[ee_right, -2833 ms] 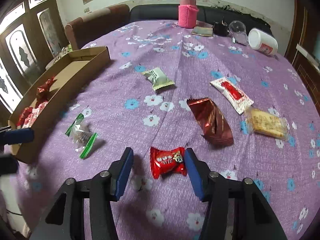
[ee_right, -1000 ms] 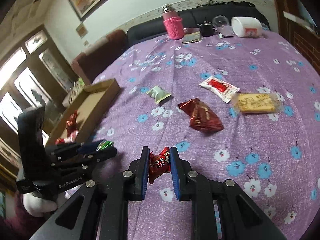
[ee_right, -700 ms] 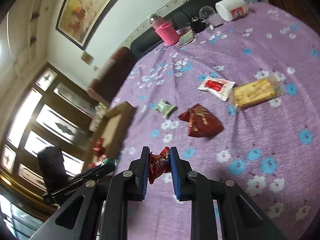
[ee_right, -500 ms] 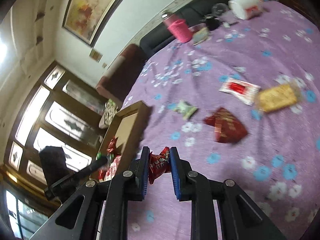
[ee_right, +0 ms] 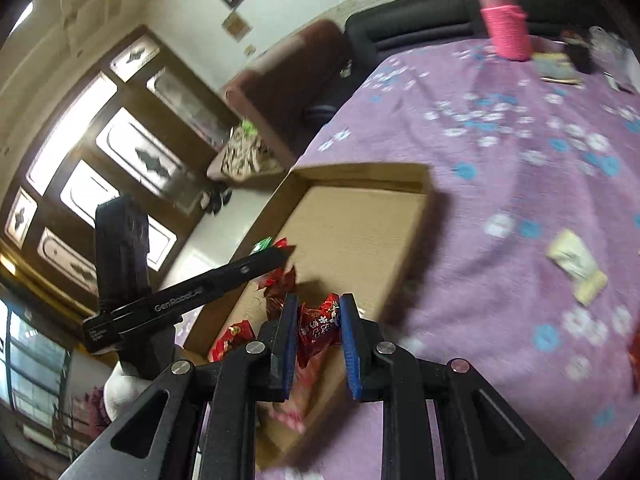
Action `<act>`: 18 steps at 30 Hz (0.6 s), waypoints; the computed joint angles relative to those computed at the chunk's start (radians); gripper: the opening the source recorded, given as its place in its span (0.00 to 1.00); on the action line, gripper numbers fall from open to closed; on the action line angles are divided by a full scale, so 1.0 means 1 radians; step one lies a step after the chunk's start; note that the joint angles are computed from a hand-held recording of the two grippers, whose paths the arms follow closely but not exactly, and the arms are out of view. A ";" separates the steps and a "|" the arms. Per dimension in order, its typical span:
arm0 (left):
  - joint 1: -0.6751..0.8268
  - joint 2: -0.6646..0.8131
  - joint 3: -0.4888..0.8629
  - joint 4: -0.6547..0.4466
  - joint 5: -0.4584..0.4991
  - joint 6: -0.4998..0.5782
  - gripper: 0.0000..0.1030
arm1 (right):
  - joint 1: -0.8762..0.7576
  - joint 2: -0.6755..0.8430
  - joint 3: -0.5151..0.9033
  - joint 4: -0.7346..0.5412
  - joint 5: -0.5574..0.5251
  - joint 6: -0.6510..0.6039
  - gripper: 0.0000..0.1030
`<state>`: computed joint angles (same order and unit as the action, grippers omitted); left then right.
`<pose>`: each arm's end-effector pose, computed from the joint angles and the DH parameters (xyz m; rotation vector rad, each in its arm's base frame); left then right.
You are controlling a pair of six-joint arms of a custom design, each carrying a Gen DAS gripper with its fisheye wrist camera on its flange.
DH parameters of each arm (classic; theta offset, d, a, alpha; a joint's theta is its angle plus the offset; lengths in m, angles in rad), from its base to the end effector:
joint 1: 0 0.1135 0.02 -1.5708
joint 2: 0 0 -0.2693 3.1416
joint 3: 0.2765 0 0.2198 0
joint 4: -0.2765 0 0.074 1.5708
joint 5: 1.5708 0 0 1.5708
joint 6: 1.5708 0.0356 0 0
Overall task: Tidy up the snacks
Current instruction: 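Carry both snacks into the cardboard tray and open both grippers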
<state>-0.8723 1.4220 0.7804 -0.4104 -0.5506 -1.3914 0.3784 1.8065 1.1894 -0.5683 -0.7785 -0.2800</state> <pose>0.1667 -0.1696 0.2107 -0.7957 2.2903 -0.2906 0.2950 0.1442 0.2099 -1.0360 2.3897 1.0886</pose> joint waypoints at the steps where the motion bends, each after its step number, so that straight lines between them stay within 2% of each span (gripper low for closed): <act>1: 0.026 -0.006 -0.017 0.017 0.015 0.018 0.29 | 0.043 0.014 0.002 0.034 0.038 0.026 0.22; 6: 0.090 -0.034 -0.076 0.091 0.061 0.071 0.30 | 0.147 0.078 0.012 0.135 0.157 0.093 0.24; 8: 0.093 -0.055 -0.101 0.122 0.063 0.074 0.34 | 0.164 0.089 0.001 0.176 0.187 0.113 0.24; 10: 0.081 -0.082 -0.120 0.132 0.047 0.055 0.48 | 0.167 0.094 -0.004 0.200 0.204 0.122 0.25; 14: 0.007 -0.120 -0.109 0.077 -0.033 -0.010 0.59 | 0.144 0.098 0.009 0.193 0.177 0.131 0.34; 17: -0.075 -0.140 -0.078 0.008 -0.110 -0.084 0.63 | 0.096 0.070 0.000 0.184 0.144 0.128 0.35; 18: -0.103 -0.138 -0.057 -0.027 -0.133 -0.115 0.67 | 0.074 0.059 -0.002 0.176 0.133 0.122 0.35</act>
